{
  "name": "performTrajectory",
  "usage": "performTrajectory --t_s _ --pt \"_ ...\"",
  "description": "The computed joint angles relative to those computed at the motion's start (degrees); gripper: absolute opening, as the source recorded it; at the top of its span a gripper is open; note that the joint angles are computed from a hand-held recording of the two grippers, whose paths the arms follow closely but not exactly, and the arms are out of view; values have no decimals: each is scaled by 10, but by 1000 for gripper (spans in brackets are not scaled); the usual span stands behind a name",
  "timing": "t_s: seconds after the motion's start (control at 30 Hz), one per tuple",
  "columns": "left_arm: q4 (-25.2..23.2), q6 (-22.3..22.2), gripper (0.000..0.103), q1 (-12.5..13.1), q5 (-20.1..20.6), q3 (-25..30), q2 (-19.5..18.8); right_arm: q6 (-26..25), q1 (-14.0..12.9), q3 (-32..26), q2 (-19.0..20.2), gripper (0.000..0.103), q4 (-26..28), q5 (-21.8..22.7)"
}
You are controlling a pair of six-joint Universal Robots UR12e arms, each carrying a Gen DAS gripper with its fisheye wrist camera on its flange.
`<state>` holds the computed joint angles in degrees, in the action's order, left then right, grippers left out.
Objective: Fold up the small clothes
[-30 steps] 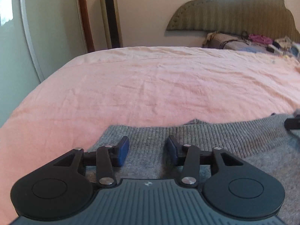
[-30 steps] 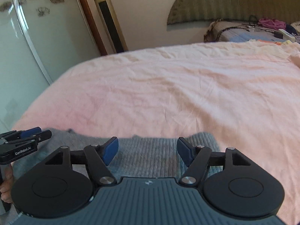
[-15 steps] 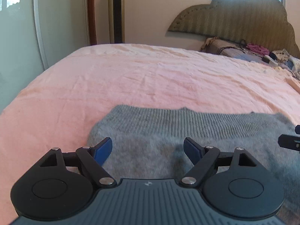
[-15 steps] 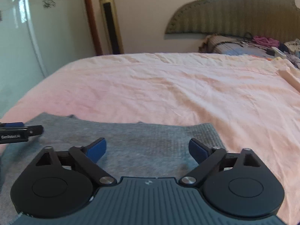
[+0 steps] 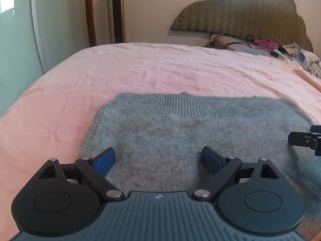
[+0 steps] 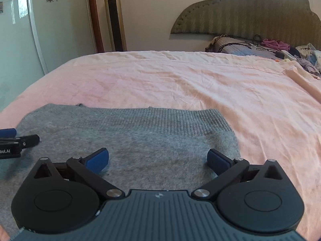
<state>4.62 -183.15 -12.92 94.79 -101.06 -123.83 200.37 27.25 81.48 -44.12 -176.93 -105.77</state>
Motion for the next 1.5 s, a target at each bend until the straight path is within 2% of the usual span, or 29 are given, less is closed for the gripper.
performTrajectory --t_s 0.07,0.13,0.2,0.33,0.47,0.5,0.57,0.63,0.67,0.73,0.8,0.83,0.87,0.93,1.03,1.1,1.17,1.2,1.27,1.37,1.43,1.5 --pt "44 -11 97 4 -11 -8 -10 -3 2 -1 8 103 10 -13" --pt "35 -26 102 8 -20 -4 -10 -11 2 6 16 103 -34 -20" --pt "37 -22 102 5 -14 -3 -11 -3 1 7 13 103 -29 -17" --pt "42 -25 102 5 -14 -6 -11 8 13 0 6 103 1 -53" --pt "43 -25 103 5 -15 -6 -12 -25 18 2 12 103 -3 -53" --pt "43 -25 103 5 -15 -6 -12 -39 18 8 17 103 -34 -53" --pt "37 -21 103 5 -12 -6 -10 -29 13 12 15 103 -44 -37" --pt "17 -16 103 0 4 -5 -3 -32 13 11 16 103 -43 -38" --pt "11 -16 103 -1 -2 -8 3 -33 14 10 16 103 -43 -40" --pt "21 -21 103 1 -28 -19 11 -34 14 11 16 103 -44 -41" --pt "18 -14 103 -3 -18 -22 10 -32 14 11 16 103 -45 -40" --pt "35 -6 103 -4 -13 -25 3 -32 14 11 16 103 -45 -40" --pt "58 -10 103 -1 -22 -30 -1 -32 14 11 16 103 -45 -40" --pt "52 -22 103 3 -32 -26 -1 -32 14 12 16 103 -47 -40" --pt "40 -8 103 -5 -6 -24 2 -32 14 11 15 103 -43 -38" --pt "17 -19 103 -8 7 -28 14 -33 15 9 12 103 -28 -41" --pt "7 -34 103 -3 -12 -41 29 -16 21 4 3 103 12 -63" --pt "9 -36 103 -1 -22 -47 33 -8 24 7 -2 103 14 -67" --pt "14 -30 103 -2 -19 -55 34 -16 26 24 -10 103 -18 -49" --pt "68 -4 103 -5 -10 -65 19 -16 30 29 -6 103 0 -58" --pt "67 -9 103 -4 -15 -62 18 -29 32 37 2 103 -45 -68" --pt "63 -8 103 -3 -16 -60 18 -19 29 39 0 103 -45 -61"
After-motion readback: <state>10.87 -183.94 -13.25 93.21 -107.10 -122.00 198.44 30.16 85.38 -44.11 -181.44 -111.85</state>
